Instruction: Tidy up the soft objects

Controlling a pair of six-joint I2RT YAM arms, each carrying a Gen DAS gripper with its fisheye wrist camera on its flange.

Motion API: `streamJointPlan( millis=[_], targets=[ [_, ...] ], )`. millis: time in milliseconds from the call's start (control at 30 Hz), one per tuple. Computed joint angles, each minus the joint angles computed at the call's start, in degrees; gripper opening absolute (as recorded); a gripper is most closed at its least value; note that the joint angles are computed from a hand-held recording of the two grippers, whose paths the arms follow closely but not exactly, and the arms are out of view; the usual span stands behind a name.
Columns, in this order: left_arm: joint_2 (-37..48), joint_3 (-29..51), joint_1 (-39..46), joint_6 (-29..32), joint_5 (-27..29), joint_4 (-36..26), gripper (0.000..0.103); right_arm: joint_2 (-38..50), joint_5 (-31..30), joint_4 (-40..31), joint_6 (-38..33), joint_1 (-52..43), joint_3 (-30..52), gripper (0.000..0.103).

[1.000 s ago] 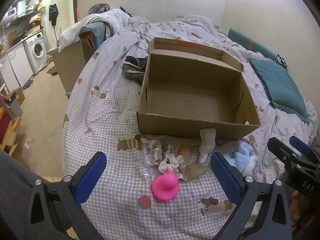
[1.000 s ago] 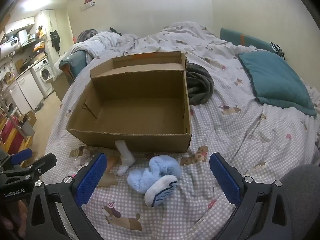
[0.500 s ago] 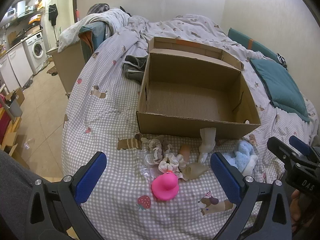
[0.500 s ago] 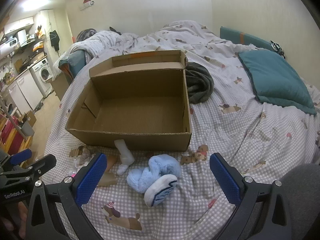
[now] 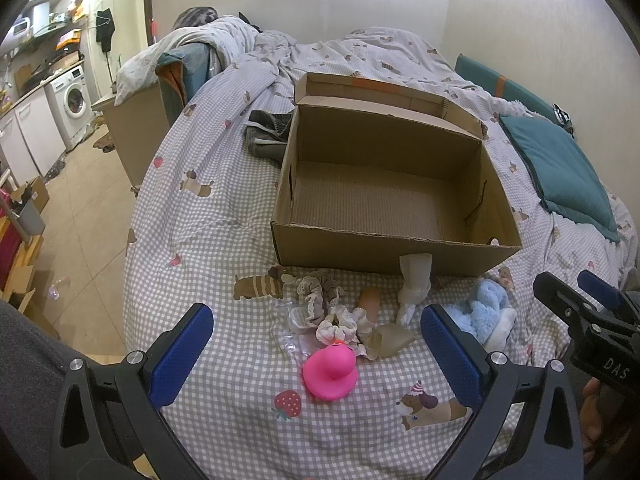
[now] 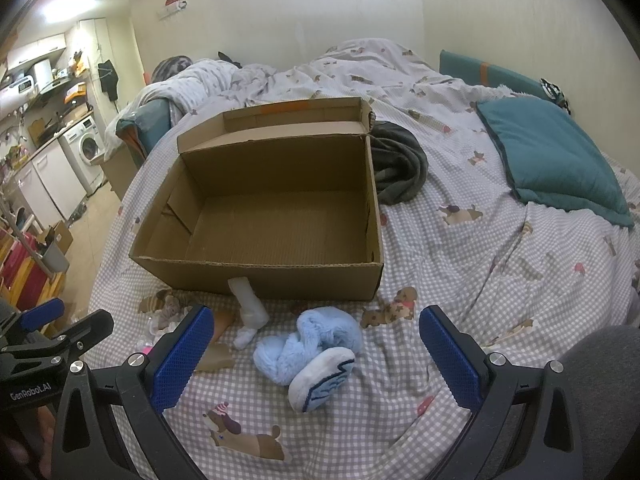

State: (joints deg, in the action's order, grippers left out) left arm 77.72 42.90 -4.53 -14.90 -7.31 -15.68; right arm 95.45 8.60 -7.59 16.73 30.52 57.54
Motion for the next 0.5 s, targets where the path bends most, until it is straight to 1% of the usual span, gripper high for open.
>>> streamJointPlan(
  millis=[433,500],
  targets=[
    [0.04,0.09,-0.11,-0.02,-0.14,-0.06,0.103,0.27,-0.14,0.03,0.31,-0.06,-0.02,0.103],
    [0.62,-0.47,-0.19,-0.09,-0.20,1.02,0.103,0.14,-0.05,-0.19,0.23,0.03,0.09,0.103]
  ],
)
